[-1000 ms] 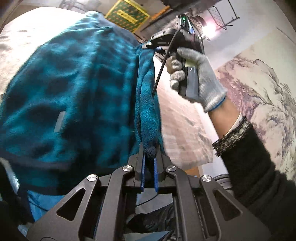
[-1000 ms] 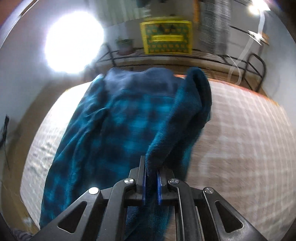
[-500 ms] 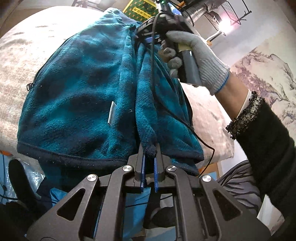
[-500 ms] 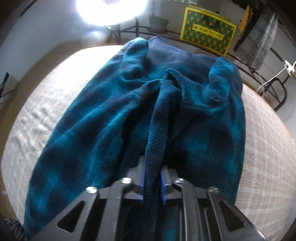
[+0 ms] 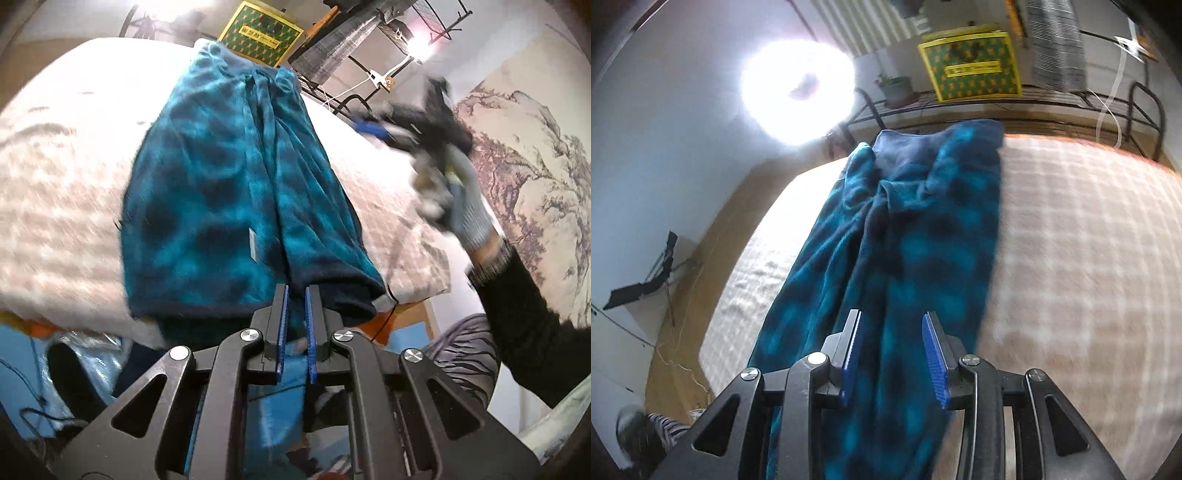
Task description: Fold large clothes
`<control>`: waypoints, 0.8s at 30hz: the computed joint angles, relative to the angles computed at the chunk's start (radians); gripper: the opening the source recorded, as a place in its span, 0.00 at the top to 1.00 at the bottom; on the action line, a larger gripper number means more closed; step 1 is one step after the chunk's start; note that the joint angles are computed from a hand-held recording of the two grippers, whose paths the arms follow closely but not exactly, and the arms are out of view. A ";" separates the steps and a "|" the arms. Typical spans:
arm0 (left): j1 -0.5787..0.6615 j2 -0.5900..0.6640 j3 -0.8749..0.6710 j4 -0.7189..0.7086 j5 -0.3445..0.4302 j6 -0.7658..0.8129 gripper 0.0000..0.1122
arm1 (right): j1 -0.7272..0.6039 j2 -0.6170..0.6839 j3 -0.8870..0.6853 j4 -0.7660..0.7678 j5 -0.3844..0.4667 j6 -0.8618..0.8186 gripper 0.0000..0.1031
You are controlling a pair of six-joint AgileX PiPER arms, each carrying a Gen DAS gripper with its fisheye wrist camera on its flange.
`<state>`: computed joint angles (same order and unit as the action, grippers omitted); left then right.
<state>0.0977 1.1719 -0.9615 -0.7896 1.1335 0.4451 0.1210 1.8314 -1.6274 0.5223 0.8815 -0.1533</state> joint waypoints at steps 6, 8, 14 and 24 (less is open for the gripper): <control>-0.080 0.118 -0.074 0.001 -0.056 -0.025 0.69 | -0.071 -0.259 0.417 0.160 -0.036 -0.117 0.62; -0.129 0.165 -0.086 -0.002 -0.082 -0.044 0.69 | -0.078 -0.316 0.521 0.184 -0.035 -0.124 0.62; -0.211 0.224 -0.086 0.050 -0.146 -0.112 0.69 | -0.042 -0.405 0.735 0.306 -0.046 -0.179 0.40; -0.306 0.269 -0.123 0.135 -0.191 -0.190 0.69 | 0.072 -0.334 0.831 0.473 -0.064 -0.313 0.62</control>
